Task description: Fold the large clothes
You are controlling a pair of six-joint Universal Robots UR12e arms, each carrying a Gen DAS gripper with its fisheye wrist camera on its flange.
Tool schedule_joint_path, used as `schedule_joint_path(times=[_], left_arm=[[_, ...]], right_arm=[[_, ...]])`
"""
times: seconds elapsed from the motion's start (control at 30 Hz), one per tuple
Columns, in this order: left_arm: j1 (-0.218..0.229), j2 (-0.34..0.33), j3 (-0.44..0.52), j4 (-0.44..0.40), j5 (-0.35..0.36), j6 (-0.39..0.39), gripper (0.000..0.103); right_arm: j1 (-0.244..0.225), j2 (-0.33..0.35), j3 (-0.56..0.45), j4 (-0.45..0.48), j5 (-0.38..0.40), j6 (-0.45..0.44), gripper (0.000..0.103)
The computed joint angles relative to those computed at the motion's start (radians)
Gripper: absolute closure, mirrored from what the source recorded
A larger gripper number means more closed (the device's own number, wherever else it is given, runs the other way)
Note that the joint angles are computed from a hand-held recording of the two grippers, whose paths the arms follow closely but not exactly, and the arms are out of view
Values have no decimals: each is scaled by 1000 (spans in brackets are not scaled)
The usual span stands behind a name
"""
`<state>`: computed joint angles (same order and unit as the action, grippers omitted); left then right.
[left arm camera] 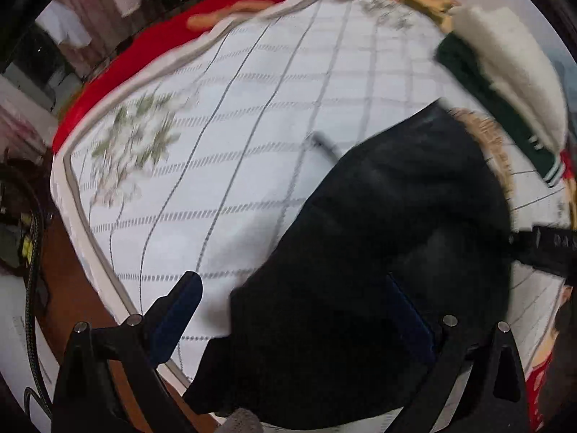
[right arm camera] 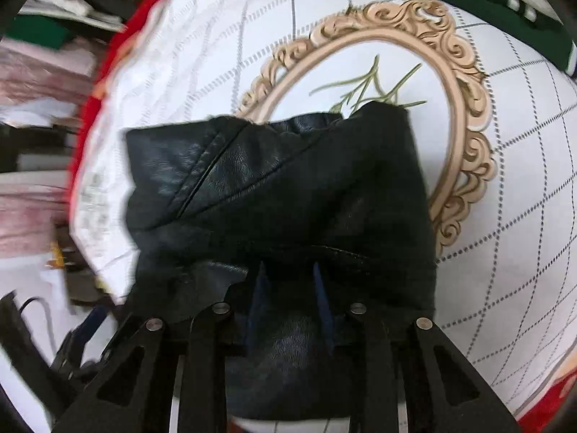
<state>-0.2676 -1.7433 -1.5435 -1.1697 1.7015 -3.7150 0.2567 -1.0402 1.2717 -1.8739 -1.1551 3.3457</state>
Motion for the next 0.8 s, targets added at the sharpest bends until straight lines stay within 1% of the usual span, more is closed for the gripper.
schedule_joint_path(times=[0.03,0.07,0.1,0.13,0.17,0.2,0.23,0.27,0.33,0.37,0.4,0.47,0.53,0.57,0.63,0.67,0.7,0.73,0.8], left_arm=[[-6,-9,16,15,7,10,1],[-13,-22,37,29,18,23,1],[-19,-38,59,47,29,38,1],[-23,-57,80,70,35,50,1],[-27,-76,98,84,44,57,1],[-33,-102,120,100,66,63,1],[-36,-123,136,107,78,68,1],[-39,-143,151,106,89,79,1],[-42,-179,173,73,126,108,1],[-38,-187,167,75,129,115,0],[-31,-189,157,78,121,113,0],[-17,-189,141,67,109,104,0],[6,-185,124,57,64,79,0],[17,-182,115,57,36,64,0],[33,-176,98,66,-6,50,0],[38,-174,93,70,-21,49,0],[40,-174,90,74,-27,51,0],[39,-175,89,77,-25,54,0],[38,-175,85,85,-23,60,0]], right_arm=[[-14,-26,35,-38,24,10,71],[-21,-49,62,-71,18,20,71],[-30,-74,96,-115,11,25,69],[-40,-96,127,-152,12,29,64],[-50,-110,152,-181,13,32,48],[-56,-117,166,-205,12,38,31],[-64,-128,191,-240,9,42,27],[-72,-130,195,-246,12,37,26],[-87,-125,198,-233,26,-4,26],[-88,-116,195,-238,33,-17,26],[-94,-110,196,-243,59,-36,26],[-112,-88,196,-217,152,-75,26],[-133,-56,194,-164,271,-116,26],[-143,-38,187,-115,337,-153,26],[-150,11,157,21,448,-252,26],[-152,26,151,54,495,-289,25],[-152,38,142,73,522,-319,24],[-150,53,123,112,546,-358,24],[-146,73,95,161,567,-393,24]])
